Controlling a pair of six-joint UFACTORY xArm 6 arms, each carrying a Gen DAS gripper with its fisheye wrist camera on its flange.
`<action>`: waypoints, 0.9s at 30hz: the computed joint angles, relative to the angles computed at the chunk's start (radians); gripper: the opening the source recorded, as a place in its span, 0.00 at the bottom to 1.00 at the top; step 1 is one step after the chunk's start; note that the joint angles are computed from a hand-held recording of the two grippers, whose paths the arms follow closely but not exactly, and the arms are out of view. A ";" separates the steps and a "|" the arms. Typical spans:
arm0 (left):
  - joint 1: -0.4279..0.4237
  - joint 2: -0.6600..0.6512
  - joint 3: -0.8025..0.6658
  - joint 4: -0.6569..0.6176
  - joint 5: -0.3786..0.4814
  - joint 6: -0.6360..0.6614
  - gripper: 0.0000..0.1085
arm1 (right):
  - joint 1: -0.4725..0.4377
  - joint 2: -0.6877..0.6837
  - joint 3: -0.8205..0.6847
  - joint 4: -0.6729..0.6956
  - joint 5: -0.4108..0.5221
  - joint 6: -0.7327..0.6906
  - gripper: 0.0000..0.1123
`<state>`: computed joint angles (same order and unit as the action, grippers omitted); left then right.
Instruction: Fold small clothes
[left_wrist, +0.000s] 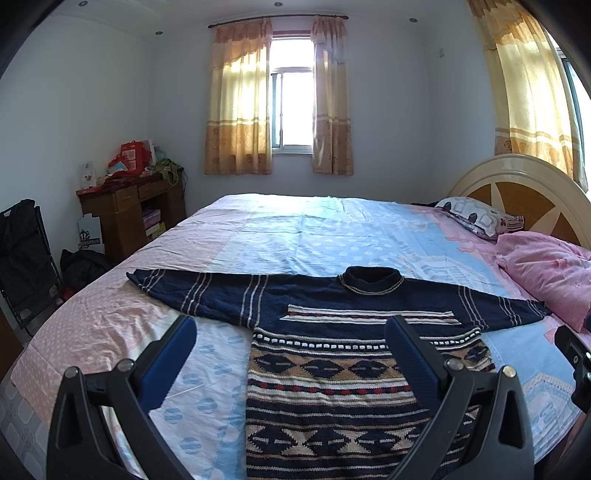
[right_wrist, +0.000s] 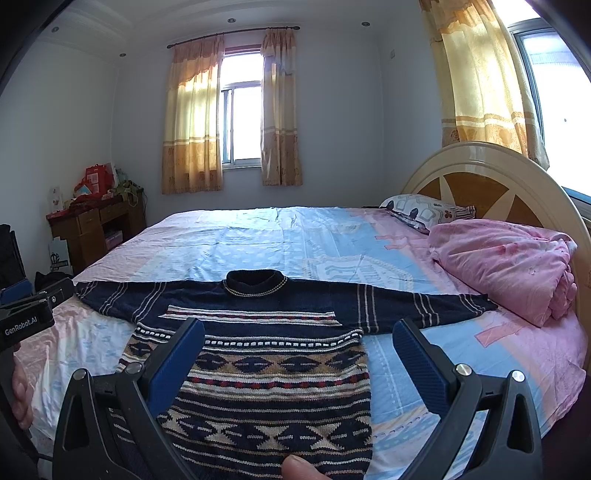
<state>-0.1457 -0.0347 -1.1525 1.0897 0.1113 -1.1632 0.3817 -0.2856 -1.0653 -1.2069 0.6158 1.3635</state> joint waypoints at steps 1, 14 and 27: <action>0.001 0.000 0.000 0.000 -0.002 -0.001 0.95 | 0.000 0.000 0.000 0.002 -0.001 -0.002 0.91; 0.001 -0.001 0.001 -0.002 0.000 0.001 0.95 | 0.011 0.013 -0.006 0.003 0.007 0.002 0.91; 0.005 0.000 0.004 -0.010 -0.004 0.010 0.95 | 0.012 0.022 -0.007 0.017 0.004 -0.009 0.91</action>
<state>-0.1407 -0.0350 -1.1481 1.0795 0.1072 -1.1536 0.3933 -0.2637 -1.0722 -1.1895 0.6199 1.3545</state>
